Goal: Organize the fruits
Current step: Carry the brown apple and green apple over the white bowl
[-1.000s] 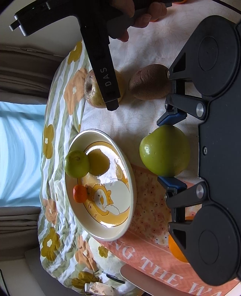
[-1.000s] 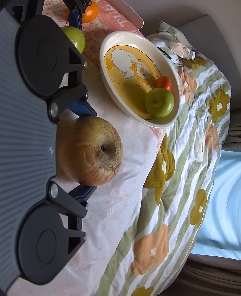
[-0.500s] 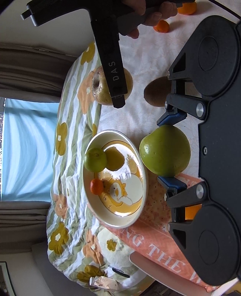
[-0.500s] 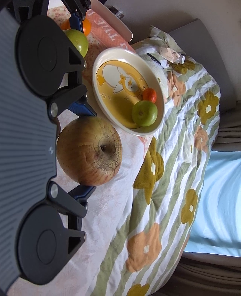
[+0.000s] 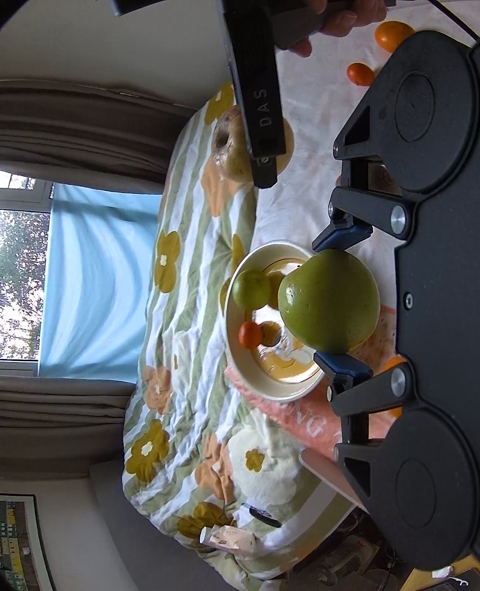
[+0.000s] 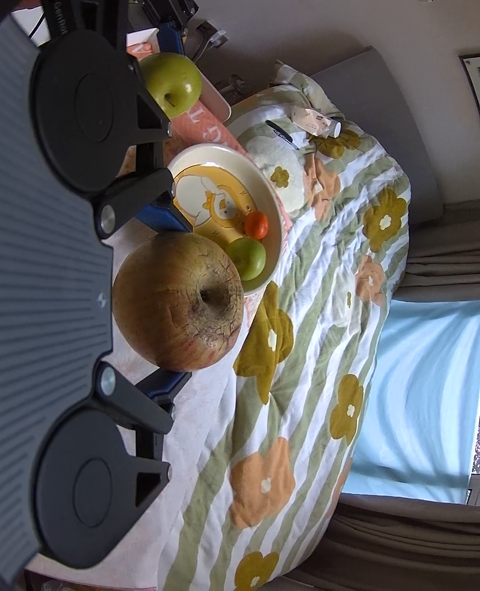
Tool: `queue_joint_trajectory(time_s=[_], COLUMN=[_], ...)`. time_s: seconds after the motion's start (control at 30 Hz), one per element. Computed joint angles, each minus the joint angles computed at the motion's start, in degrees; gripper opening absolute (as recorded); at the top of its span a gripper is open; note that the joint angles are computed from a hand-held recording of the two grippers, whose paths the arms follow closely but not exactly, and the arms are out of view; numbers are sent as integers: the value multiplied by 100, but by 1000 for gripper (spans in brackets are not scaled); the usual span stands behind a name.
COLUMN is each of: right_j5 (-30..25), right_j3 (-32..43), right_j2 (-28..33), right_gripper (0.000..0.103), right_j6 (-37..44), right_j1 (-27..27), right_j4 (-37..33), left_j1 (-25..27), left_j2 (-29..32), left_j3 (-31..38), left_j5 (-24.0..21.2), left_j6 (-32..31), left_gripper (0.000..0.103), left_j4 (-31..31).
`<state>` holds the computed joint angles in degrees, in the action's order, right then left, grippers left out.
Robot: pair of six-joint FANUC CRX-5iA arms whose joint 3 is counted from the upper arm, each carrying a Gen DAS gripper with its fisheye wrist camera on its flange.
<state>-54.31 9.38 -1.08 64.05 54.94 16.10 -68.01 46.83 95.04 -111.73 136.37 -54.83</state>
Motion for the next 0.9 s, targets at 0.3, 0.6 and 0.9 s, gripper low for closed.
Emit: queue_joint_trajectory(time_s=[0.3, 0.6, 0.9], right_j5=[-258, -661, -1031], right_j3=[113, 507, 1107], right_j2=[68, 531, 1220], right_gripper=[90, 90, 90], right_j6=[-1200, -2317, -3088], right_j1=[491, 826, 896], right_j4=[822, 1372, 1733], left_j1=[283, 901, 1812], left_j2=[-1438, -2466, -3085], left_j3=[-2229, -3795, -5016], left_j5=[948, 2014, 3166], left_j6=[272, -191, -986], left_gripper=[62, 62, 62], left_j4=[501, 1277, 2249])
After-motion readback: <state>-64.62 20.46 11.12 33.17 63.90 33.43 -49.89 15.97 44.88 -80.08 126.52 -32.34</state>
